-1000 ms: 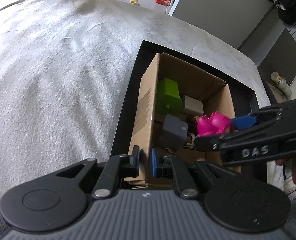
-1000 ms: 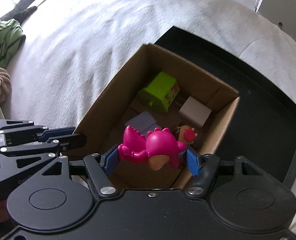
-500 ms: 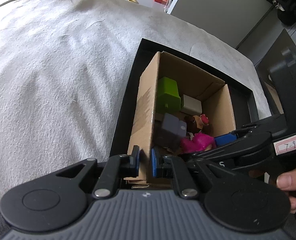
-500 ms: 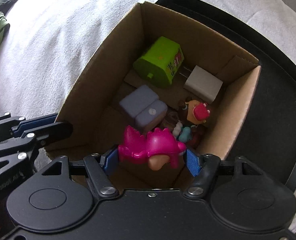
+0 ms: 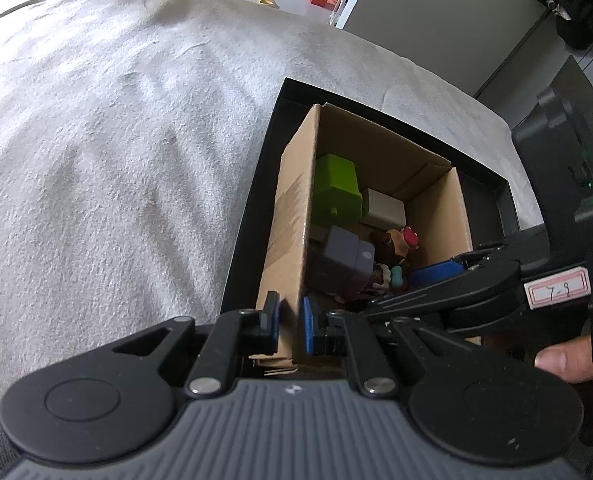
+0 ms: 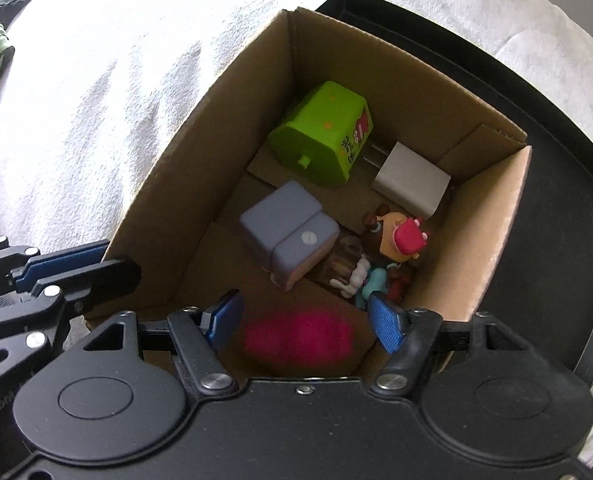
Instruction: Organize rigid objects
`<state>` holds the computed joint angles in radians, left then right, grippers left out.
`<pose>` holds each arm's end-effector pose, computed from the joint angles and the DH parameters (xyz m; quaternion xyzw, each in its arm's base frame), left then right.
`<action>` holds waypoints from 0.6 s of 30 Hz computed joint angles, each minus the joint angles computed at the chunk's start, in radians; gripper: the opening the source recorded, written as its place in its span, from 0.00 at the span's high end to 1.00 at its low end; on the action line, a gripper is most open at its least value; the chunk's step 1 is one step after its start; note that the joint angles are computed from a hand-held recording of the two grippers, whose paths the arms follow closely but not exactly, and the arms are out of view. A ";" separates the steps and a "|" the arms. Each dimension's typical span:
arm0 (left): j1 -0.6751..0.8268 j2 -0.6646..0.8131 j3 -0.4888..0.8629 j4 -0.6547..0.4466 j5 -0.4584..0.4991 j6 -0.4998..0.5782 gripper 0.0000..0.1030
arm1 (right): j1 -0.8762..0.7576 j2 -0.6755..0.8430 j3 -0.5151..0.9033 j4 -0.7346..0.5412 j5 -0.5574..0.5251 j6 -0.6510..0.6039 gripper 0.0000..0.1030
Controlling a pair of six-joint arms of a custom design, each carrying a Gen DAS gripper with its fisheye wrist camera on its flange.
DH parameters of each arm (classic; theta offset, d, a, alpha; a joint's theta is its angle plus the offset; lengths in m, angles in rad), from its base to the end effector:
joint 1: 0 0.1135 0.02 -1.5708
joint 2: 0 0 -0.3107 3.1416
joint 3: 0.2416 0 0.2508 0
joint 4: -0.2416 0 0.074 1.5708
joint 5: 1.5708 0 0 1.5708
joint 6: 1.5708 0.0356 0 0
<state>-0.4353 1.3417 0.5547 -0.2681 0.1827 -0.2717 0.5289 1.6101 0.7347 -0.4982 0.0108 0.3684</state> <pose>0.1946 -0.0976 0.1911 0.1019 0.9578 -0.1707 0.2077 0.2210 0.1287 0.1680 -0.0792 0.9920 0.0379 0.0910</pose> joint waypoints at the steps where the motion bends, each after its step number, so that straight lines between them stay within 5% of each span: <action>1: -0.002 -0.001 0.000 -0.001 -0.002 -0.001 0.89 | 0.002 -0.005 0.000 -0.001 -0.001 0.005 0.34; 18: -0.012 -0.014 0.008 -0.011 -0.007 -0.005 0.89 | -0.112 -0.351 -0.021 -0.143 -0.025 0.020 0.33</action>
<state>-0.4478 1.3272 0.5623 -0.2794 0.1752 -0.2768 0.4174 1.2589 0.7139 -0.6413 -0.0140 0.3881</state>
